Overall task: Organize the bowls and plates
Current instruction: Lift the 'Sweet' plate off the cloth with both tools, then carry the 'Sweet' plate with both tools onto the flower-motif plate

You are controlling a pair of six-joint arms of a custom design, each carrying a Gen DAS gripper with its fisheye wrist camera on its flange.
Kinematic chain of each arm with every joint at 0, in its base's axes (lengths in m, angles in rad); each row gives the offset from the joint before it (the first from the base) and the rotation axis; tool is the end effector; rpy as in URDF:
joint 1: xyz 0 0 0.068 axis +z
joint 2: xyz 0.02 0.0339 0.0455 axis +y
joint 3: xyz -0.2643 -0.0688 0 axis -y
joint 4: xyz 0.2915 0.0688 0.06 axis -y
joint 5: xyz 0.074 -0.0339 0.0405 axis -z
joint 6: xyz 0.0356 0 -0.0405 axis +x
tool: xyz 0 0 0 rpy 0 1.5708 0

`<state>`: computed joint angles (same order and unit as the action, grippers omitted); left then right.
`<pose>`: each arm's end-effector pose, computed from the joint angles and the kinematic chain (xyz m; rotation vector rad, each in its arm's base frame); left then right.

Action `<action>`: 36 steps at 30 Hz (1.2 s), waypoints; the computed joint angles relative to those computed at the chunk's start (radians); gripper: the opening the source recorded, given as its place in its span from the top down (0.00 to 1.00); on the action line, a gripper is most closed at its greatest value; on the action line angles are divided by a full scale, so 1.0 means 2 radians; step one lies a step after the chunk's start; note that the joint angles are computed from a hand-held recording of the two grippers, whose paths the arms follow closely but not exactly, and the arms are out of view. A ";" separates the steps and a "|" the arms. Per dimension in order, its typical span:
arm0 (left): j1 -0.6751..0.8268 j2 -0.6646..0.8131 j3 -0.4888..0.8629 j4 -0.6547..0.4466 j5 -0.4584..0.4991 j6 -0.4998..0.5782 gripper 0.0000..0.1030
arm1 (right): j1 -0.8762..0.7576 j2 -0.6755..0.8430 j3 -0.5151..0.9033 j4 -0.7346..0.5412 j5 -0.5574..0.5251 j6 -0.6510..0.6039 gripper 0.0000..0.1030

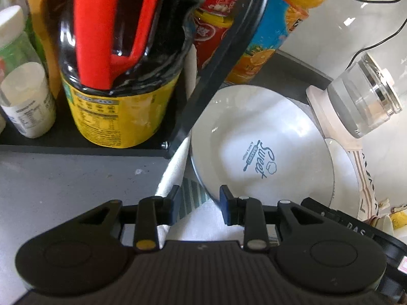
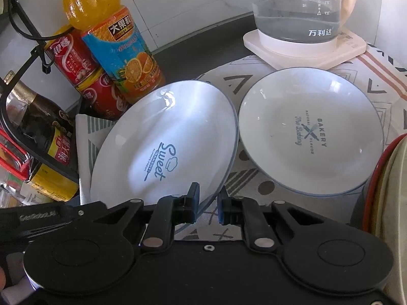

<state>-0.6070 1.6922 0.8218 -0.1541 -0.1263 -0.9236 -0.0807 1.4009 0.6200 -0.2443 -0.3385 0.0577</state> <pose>0.2839 -0.1917 0.0982 -0.4615 2.5950 -0.3913 0.2805 -0.0108 0.1195 0.0549 2.5639 0.4295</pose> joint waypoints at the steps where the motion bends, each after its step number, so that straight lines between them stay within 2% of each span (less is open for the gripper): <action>1: 0.003 0.006 0.002 0.004 0.008 -0.002 0.71 | 0.000 0.000 0.000 -0.001 0.000 0.000 0.87; 8: 0.007 0.040 0.014 0.027 0.022 -0.005 0.76 | 0.004 -0.005 -0.006 0.001 0.006 -0.010 0.86; 11: 0.007 0.052 0.016 0.047 0.015 0.001 0.84 | 0.013 -0.018 -0.017 0.010 0.018 -0.012 0.86; 17: -0.005 0.042 -0.007 0.080 -0.005 -0.003 0.86 | 0.020 -0.045 -0.032 0.019 0.032 -0.026 0.86; 29: -0.035 -0.009 -0.023 0.047 -0.033 -0.022 0.85 | -0.018 -0.106 -0.052 -0.013 -0.010 -0.056 0.86; 36: -0.072 -0.048 -0.030 0.002 -0.079 -0.053 0.85 | -0.049 -0.161 -0.067 -0.055 -0.050 -0.104 0.86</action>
<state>-0.7514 1.5961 0.7624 -0.1501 -0.2848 -1.0299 -0.1788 1.0794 0.4867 -0.3537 -0.4389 -0.1502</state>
